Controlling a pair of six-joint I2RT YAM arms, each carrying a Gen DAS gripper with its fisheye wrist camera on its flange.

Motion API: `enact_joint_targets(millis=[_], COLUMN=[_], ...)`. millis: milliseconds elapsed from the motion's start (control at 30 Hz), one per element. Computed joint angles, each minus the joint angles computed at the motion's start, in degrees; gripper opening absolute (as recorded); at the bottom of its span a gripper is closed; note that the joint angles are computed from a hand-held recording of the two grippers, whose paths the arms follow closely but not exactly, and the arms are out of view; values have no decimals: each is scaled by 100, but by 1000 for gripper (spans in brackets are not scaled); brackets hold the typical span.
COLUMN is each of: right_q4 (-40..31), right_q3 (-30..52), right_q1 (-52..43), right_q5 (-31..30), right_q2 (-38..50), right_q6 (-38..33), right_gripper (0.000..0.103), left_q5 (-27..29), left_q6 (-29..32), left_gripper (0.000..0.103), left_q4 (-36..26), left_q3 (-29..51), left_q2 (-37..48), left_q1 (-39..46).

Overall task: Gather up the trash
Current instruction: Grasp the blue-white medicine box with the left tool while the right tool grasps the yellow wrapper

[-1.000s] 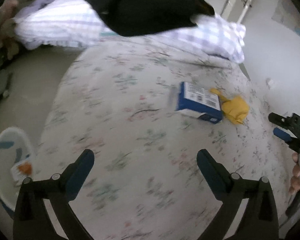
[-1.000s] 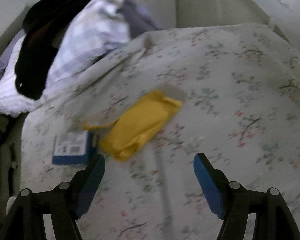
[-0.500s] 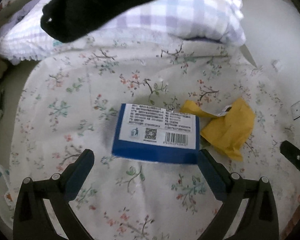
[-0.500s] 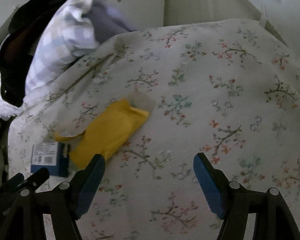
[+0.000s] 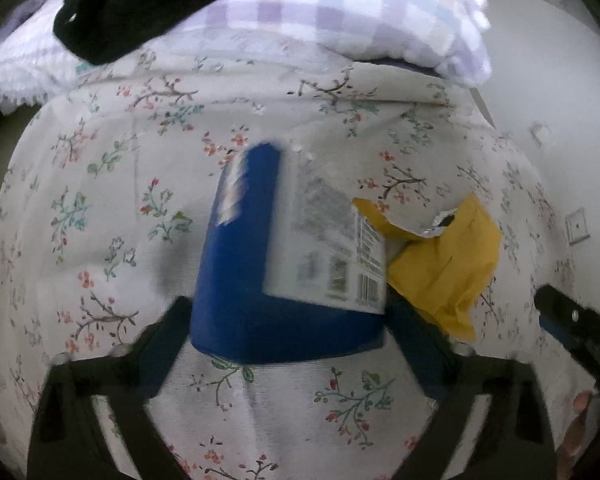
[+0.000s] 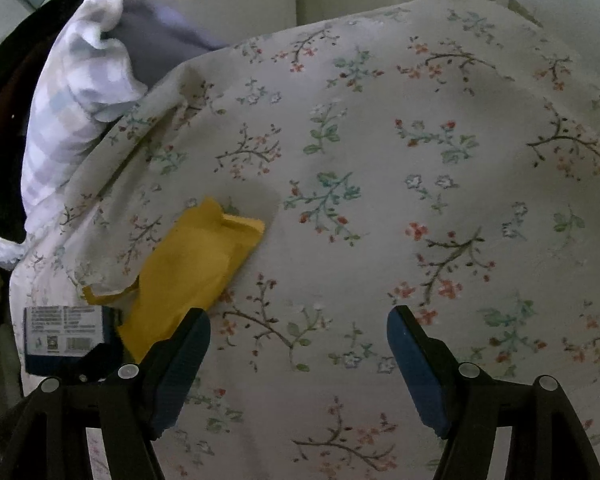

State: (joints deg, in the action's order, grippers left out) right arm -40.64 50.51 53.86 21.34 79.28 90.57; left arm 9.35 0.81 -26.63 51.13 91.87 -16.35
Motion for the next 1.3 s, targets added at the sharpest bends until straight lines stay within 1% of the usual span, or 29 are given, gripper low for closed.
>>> enact_joint_targets(millis=[33, 67, 100, 133, 167, 333, 367, 400, 433, 500, 533, 567, 600, 633, 667, 700, 767, 800, 833, 867, 900, 933, 1033, 1067, 1133, 1200, 1233, 1300], right_q4=[40, 109, 188, 243, 354, 990, 1177, 1429, 1609, 1940, 1881, 1712, 1509, 1372, 1102, 869, 756, 817, 905, 953, 937, 894, 543, 387, 80, -247, -376, -596], right_q3=[4, -3, -10, -9, -24, 54, 92, 99, 100, 153, 262, 477, 731, 882, 1132, 1344, 1417, 1348, 1238, 1128, 996, 923, 763, 734, 703, 673, 669, 686], right_q1=[-18, -40, -81, -116, -187, -436, -488, -551, -596, -687, -677, -675, -681, -686, -657, -631, -566, -556, -559, -561, -535, -505, -320, -247, -120, 25, 88, 218], right_q5=[-17, -49, -105, -159, -236, -453, -505, -585, -652, -719, -614, -475, -392, -348, -285, -302, -297, -336, -408, -475, -497, -481, -287, -215, -111, -10, 38, 132], right_q2=[19, 39, 71, 95, 131, 474, 602, 730, 824, 1095, 1203, 1362, 1548, 1659, 1838, 2008, 2068, 2018, 1928, 1820, 1655, 1539, 1113, 968, 728, 478, 386, 268], right_q6=[4, 40, 95, 135, 169, 180, 145, 121, 119, 162, 165, 88, -70, -172, -296, -420, -501, -523, -551, -551, -470, -413, -257, -178, 5, 209, 282, 377], right_gripper=[78, 78, 78, 78, 78, 78, 78, 78, 78, 79, 79, 79, 73, 55, 43, 28, 18, 15, 13, 12, 10, 10, 9, 8, 8, 8, 8, 8], left_q5=[-77, -176, -160, -66, 110, 964, 1159, 1278, 1395, 1768, 1894, 2037, 2092, 2111, 2132, 2131, 2049, 1976, 1908, 1862, 1846, 1842, 1896, 1883, 1781, 1635, 1527, 1129], left_q6=[143, 342, 518, 671, 832, 1257, 1337, 1396, 1529, 1840, 1981, 2301, 2436, 2542, 2711, 2887, 3144, 3250, 3307, 3368, 3424, 3509, 3700, 3642, 3273, 2746, 2433, 1780], left_gripper=[71, 66, 58, 52, 51, 29, 27, 22, 19, 19, 19, 19, 19, 20, 20, 20, 22, 30, 46, 57, 71, 73, 73, 73, 74, 74, 74, 74], left_q4=[30, 58, 67, 77, 49, 4, 5, -1, -4, -76, -178, -455, -528, -565, -672, -817, -1059, -1187, -1268, -1381, -1469, -1603, -1930, -1974, -1879, -1640, -1410, -818], left_q3=[-54, -136, -198, -245, -284, -269, -258, -241, -226, -229, -204, -217, -277, -440, -450, -472, -516, -542, -584, -619, -665, -713, -758, -786, -856, -963, -1027, -1165], left_q2=[-65, -153, -227, -268, -323, -296, -265, -247, -216, -176, -137, -217, -277, -468, -502, -562, -698, -807, -909, -1043, -1172, -1363, -1744, -1869, -2045, -2207, -2214, -2111], left_q1=[-15, -26, 13, 84, 243, 1038, 1175, 1238, 1334, 1519, 1601, 1840, 1897, 1923, 2000, 2053, 2125, 2161, 2180, 2231, 2289, 2361, 2566, 2563, 2335, 1959, 1710, 1151])
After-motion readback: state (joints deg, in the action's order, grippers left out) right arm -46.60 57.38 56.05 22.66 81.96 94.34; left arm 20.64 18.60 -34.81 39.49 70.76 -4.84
